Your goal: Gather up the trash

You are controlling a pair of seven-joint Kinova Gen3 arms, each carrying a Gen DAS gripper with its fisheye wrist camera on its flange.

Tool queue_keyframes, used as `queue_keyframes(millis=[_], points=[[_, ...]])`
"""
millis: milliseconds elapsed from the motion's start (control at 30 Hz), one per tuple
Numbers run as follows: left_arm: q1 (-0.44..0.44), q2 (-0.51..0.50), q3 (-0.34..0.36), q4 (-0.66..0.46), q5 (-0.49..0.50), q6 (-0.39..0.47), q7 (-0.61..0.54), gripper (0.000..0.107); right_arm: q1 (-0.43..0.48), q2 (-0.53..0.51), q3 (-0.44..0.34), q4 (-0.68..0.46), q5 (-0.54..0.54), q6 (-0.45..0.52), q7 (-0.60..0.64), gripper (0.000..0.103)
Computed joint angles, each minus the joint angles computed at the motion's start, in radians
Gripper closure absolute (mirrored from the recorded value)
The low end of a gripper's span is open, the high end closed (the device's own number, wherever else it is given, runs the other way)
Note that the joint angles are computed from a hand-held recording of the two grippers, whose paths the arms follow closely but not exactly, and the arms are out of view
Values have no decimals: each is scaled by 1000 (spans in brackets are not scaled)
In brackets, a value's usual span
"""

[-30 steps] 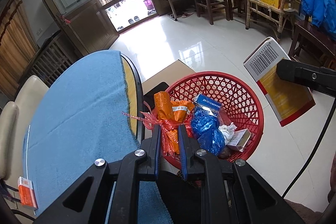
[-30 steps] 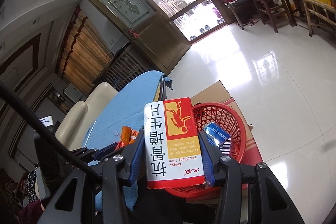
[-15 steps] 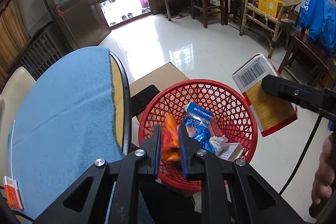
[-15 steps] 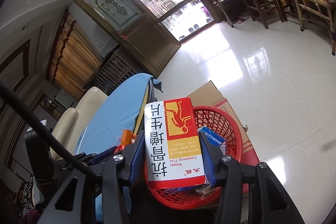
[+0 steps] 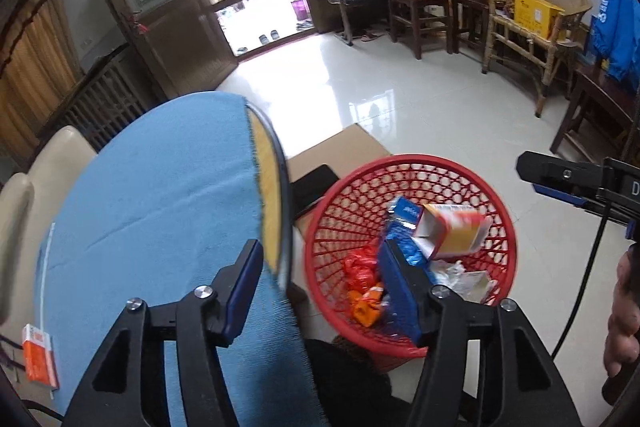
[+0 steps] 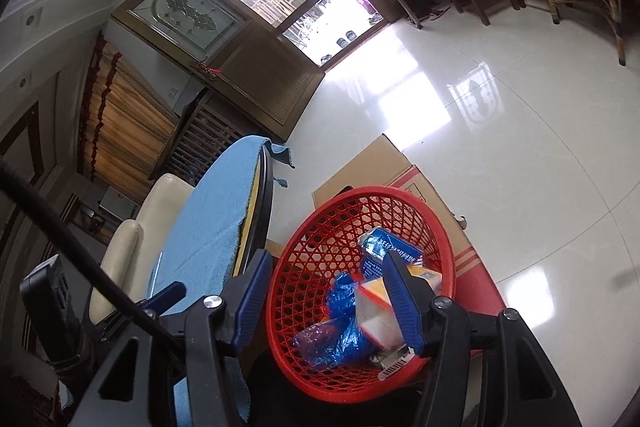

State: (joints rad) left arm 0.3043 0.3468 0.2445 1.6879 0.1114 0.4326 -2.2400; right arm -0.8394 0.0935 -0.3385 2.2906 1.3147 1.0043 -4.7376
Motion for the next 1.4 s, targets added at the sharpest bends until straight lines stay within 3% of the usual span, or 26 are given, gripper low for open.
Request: queue_keyframes(millis=[133, 267, 333, 367, 467, 633, 700, 833, 1067, 1400], points=[[-50, -35, 6, 15, 41, -4, -16, 42, -8, -1, -6, -23, -13, 19, 49, 41], [-75, -87, -10, 64, 49, -72, -21, 41, -15, 0, -6, -64, -29, 32, 122, 41], [-107, -110, -2, 80, 71, -88, -38, 36, -15, 2, -3, -90, -34, 36, 167, 41], [-118, -126, -5, 94, 81, -107, -40, 28, -16, 4, -1, -103, -36, 39, 190, 41], [-200, -180, 32, 142, 160, -169, -110, 25, -20, 13, 4, -155, -37, 52, 267, 41], [-305, -249, 45, 160, 336, -168, -274, 25, -32, 39, 16, -272, -42, 88, 434, 41], [-319, -273, 15, 164, 403, -167, -327, 18, -47, 58, 21, -326, -38, 109, 497, 41], [-353, -311, -46, 163, 538, -148, -435, 17, -88, 112, 40, -460, -36, 155, 653, 39], [-354, -328, -191, 137, 588, -111, -448, 17, -175, 220, 106, -695, -28, 198, 900, 38], [-461, -322, -269, 116, 691, -83, -514, 17, -280, 394, 213, -1043, -96, 239, 1241, 37]])
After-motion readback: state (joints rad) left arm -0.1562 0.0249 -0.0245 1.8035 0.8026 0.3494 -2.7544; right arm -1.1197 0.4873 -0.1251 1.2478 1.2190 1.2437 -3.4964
